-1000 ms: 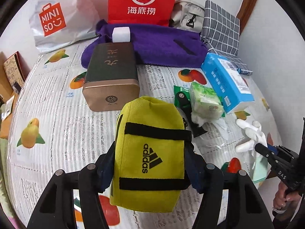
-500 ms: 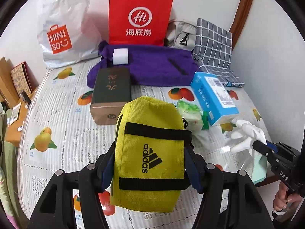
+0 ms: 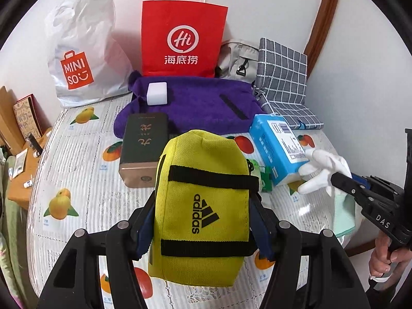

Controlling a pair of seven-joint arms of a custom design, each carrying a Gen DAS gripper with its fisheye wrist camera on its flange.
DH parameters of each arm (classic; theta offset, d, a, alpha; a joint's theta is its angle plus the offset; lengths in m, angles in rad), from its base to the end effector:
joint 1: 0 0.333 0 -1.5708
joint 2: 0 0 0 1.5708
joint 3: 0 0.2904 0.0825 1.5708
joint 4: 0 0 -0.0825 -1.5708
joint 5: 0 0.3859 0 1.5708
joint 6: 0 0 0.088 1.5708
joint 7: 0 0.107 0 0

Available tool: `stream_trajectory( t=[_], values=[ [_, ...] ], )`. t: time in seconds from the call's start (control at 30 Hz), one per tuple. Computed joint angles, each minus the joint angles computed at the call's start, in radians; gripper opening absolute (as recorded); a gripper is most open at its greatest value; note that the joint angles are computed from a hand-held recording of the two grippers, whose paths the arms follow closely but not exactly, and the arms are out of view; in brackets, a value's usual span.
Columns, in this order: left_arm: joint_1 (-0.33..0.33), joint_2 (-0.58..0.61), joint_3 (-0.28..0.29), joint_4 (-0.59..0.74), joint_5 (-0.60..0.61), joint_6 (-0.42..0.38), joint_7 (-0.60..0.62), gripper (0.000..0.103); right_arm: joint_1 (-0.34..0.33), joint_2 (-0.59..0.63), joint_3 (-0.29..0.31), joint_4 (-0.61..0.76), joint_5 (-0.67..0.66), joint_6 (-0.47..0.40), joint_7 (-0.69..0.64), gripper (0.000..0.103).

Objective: Organize soft objects
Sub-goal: 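Carry the yellow pouch with the left tool while the right tool carries the gloves toward the purple towel, then lower the yellow pouch onto the towel with the left tool while the right tool releases the gloves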

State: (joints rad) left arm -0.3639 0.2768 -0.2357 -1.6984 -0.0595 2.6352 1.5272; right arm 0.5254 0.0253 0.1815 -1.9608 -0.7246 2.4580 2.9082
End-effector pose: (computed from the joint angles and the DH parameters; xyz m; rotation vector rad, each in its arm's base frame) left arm 0.5710 -0.3694 0.4877 -1.4429 2.3863 -0.9308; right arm 0.4588 0.3915 0.4858 -1.6182 1.9156 -0.5919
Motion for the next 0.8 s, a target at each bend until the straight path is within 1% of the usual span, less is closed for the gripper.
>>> stream_trajectory(
  t=[0.13, 0.3, 0.4, 0.47, 0.63, 0.73, 0.8],
  values=[
    [-0.014, 0.033, 0.015, 0.059, 0.038, -0.022, -0.024, 0.063, -0.005, 0.016, -0.008, 0.042, -0.017, -0.013, -0.019, 0.016],
    [-0.039, 0.101, 0.039, 0.183, 0.104, -0.05, -0.065, 0.063, -0.016, 0.042, -0.026, 0.104, -0.038, -0.01, -0.045, 0.017],
    [-0.051, 0.156, 0.048, 0.275, 0.125, -0.087, -0.072, 0.063, -0.02, 0.058, -0.036, 0.141, -0.055, -0.008, -0.061, 0.017],
    [-0.066, 0.206, 0.06, 0.358, 0.148, -0.127, -0.083, 0.063, -0.023, 0.071, -0.043, 0.165, -0.058, -0.008, -0.076, 0.017],
    [-0.083, 0.304, 0.074, 0.516, 0.163, -0.182, -0.088, 0.063, -0.026, 0.126, -0.063, 0.245, -0.066, -0.013, -0.127, 0.017],
    [-0.094, 0.387, 0.083, 0.651, 0.163, -0.236, -0.091, 0.063, -0.025, 0.16, -0.079, 0.286, -0.063, -0.004, -0.152, 0.016],
    [-0.102, 0.466, 0.089, 0.783, 0.159, -0.293, -0.093, 0.063, -0.026, 0.185, -0.089, 0.314, -0.052, 0.008, -0.171, 0.016]
  ],
)
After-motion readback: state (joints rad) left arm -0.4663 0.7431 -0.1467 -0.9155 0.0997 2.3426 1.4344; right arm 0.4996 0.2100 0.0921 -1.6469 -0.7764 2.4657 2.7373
